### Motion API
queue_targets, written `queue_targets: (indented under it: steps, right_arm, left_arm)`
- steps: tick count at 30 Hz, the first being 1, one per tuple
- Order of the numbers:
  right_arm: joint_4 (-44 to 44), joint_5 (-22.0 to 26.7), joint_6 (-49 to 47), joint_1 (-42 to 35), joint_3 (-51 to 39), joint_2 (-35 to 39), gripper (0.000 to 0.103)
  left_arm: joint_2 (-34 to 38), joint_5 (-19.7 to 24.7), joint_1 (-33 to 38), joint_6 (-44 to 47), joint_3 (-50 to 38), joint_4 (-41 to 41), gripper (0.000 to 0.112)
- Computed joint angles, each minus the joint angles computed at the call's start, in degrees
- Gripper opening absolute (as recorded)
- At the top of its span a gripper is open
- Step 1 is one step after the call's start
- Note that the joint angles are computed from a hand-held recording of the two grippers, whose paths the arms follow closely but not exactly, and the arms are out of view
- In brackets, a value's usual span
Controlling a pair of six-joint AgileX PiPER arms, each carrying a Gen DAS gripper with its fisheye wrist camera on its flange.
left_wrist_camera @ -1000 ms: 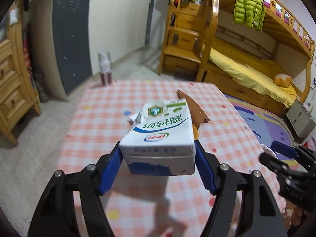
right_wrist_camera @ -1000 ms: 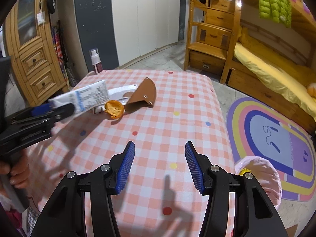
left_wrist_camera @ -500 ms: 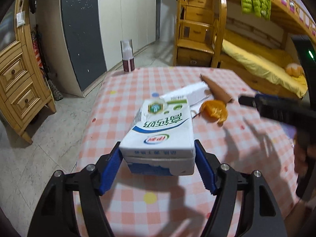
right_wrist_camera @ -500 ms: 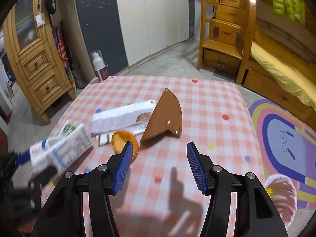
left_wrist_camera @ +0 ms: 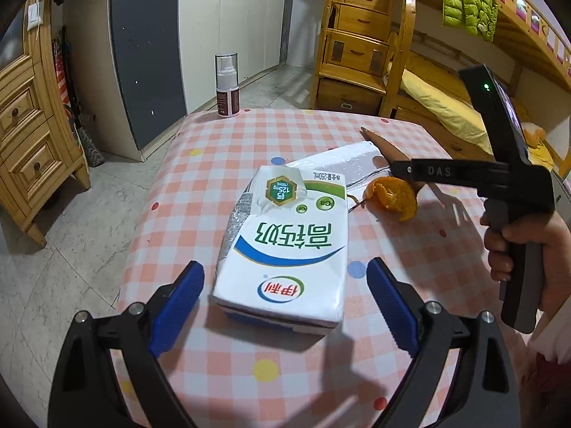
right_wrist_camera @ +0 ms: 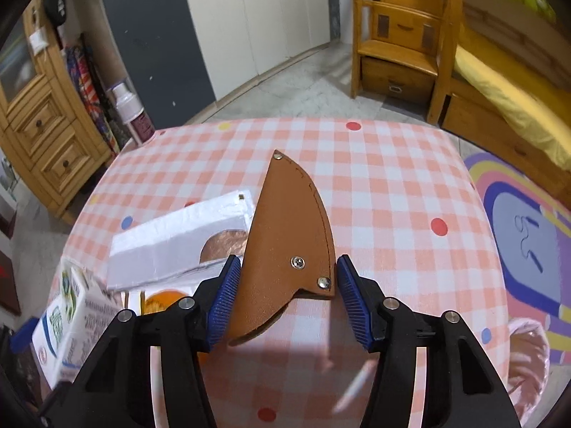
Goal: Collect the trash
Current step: 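Grasp the brown leather sheath with the right tool while the left tool holds the carton, then carry the carton and sheath over the pink bin and open both tools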
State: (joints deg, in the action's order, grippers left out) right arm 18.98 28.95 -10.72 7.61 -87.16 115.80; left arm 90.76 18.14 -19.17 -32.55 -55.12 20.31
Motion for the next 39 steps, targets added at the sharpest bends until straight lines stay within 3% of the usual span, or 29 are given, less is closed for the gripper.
queue_targets:
  steps: [5,12,15,20,25,28,32,39]
  right_arm:
    - [-1.79,-4.93,1.46,-0.96,9.18,-7.19,0.051]
    - [15.11,-6.86,-13.79,-5.98,26.88,-24.16,0.052]
    - [17.30,-6.30,-16.21,-6.97,31.97,-29.87,0.052]
    - [14.05,-6.87,-15.18,-7.14,40.28,-41.70,0.052]
    - [21.89,-3.30,-22.85,-12.29,45.63,-50.18,0.052]
    - [23.98,-0.95,-26.63,-17.11,49.21,-54.70,0.052]
    - [31.65,7.27,-38.29,-31.18,53.21,-58.49,0.052]
    - [38.59,23.42,-58.56,-63.04,57.48,-56.72,0.052]
  left_arm:
    - [-1.53,-0.46,0.45,2.96,0.80,-3.28,0.090]
    - [2.07,1.88,1.22,13.75,-4.15,-11.25,0.089]
    - [4.01,4.68,0.81,9.39,-6.27,-6.91,0.075]
    - [-1.75,6.71,-1.83,4.08,-2.61,-4.78,0.073]
    - [-11.80,9.55,-11.75,-7.57,1.71,3.30,0.073]
    - [-14.01,12.61,-19.24,-15.81,1.08,9.79,0.074]
    - [-12.17,15.58,-28.64,-23.73,-2.03,16.68,0.074]
    - [-1.31,17.74,-39.50,-23.82,-12.35,16.76,0.074]
